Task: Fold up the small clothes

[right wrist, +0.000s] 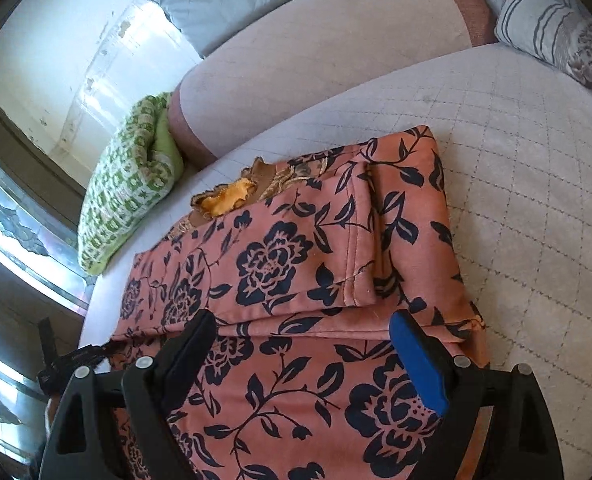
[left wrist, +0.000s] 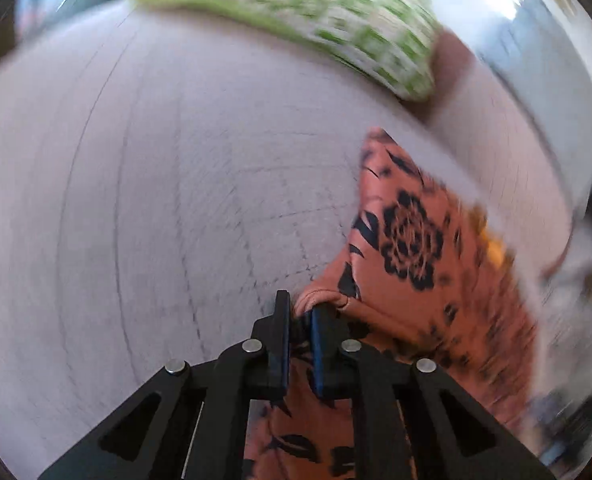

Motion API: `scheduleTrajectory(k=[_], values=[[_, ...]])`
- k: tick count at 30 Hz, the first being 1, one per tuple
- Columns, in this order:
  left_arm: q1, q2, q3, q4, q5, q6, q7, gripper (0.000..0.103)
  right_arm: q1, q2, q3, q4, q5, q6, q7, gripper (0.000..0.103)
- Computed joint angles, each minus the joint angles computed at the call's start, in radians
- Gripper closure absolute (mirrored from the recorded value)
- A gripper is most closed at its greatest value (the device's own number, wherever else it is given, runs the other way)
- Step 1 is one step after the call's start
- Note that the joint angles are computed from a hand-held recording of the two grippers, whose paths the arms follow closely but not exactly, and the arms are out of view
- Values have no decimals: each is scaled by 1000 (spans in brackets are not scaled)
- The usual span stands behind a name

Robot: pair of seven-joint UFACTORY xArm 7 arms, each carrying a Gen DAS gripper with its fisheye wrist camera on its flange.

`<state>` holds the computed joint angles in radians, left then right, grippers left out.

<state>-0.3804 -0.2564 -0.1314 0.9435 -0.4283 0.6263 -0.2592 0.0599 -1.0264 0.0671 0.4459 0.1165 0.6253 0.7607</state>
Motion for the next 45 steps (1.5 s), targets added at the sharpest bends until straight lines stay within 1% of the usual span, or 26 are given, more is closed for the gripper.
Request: scheduleTrajectory(k=[3, 6, 9, 12, 15, 17, 19, 20, 21, 22, 23, 24, 26, 28, 29, 30, 32, 33, 34, 36, 37, 39, 41, 42, 43, 45], values=[[3, -11, 12, 11, -28, 61, 1, 86, 79, -12, -79, -16, -88, -15, 60, 13], [33, -37, -35, 62, 137, 144, -46, 77, 28, -34, -46, -28, 4, -41, -6, 13], [36, -43, -81, 101, 293, 104, -12, 67, 7, -57, -39, -40, 48, -76, -28, 12], [2, 0, -92, 145, 326, 47, 53, 64, -6, -58, -34, -44, 177, -108, -100, 12], [-20, 127, -113, 236, 380, 0, 92, 64, 99, -11, -115, -27, 261, -181, -153, 12], [-27, 183, -120, 265, 443, -10, 77, 64, 222, 62, -221, 1, 284, -253, -215, 12], [-30, 266, -115, 315, 514, 72, 9, 64, 284, 140, -308, 26, 299, -279, -242, 12], [-31, 282, -103, 312, 524, 78, -21, 58, 275, 177, -327, 34, 258, -251, -199, 12], [-29, 265, -98, 290, 526, 43, -39, 57, 237, 207, -329, 20, 223, -223, -115, 19], [-34, 254, -94, 284, 570, 48, -58, 56, 242, 195, -339, 7, 208, -237, -72, 20], [-38, 246, -95, 288, 619, 64, -90, 55, 220, 178, -314, 12, 199, -234, -62, 19], [-39, 227, -95, 274, 646, 39, -106, 55, 172, 189, -264, 43, 220, -188, -90, 14], [-41, 203, -93, 249, 616, -21, -77, 55, 113, 215, -196, 102, 217, -172, -141, 12], [-46, 206, -91, 249, 531, -61, -20, 52, 161, 267, -236, 146, 230, -214, -208, 12], [-48, 216, -91, 253, 508, -73, 0, 47, 166, 303, -251, 165, 240, -232, -230, 12], [-53, 235, -88, 263, 493, -61, 15, 45, 147, 345, -253, 182, 274, -244, -260, 12], [-65, 305, -72, 316, 516, 19, -33, 44, 101, 434, -256, 206, 375, -224, -351, 12], [-48, 302, -81, 309, 489, 4, -39, 43, 80, 457, -261, 190, 402, -244, -343, 14], [-46, 293, -81, 295, 504, -20, -47, 43, 101, 443, -281, 171, 413, -286, -319, 14], [-45, 283, -81, 289, 522, -19, -45, 43, 157, 412, -307, 175, 314, -325, -257, 13], [-45, 287, -80, 286, 530, -26, -46, 42, 159, 411, -296, 179, 281, -347, -283, 12], [-43, 280, -79, 269, 517, -41, -43, 40, 59, 482, -234, 206, 231, -273, -290, 11], [-44, 273, -81, 281, 525, 4, -53, 40, 16, 453, -202, 176, 336, -287, -304, 12], [-40, 259, -78, 278, 507, 23, -40, 41, -45, 421, -139, 169, 362, -272, -284, 12], [-36, 234, -76, 268, 479, 30, -23, 41, -73, 401, -117, 184, 360, -221, -282, 12], [-27, 158, -70, 212, 431, 8, 12, 41, -60, 272, -106, 158, 239, -152, -217, 12]])
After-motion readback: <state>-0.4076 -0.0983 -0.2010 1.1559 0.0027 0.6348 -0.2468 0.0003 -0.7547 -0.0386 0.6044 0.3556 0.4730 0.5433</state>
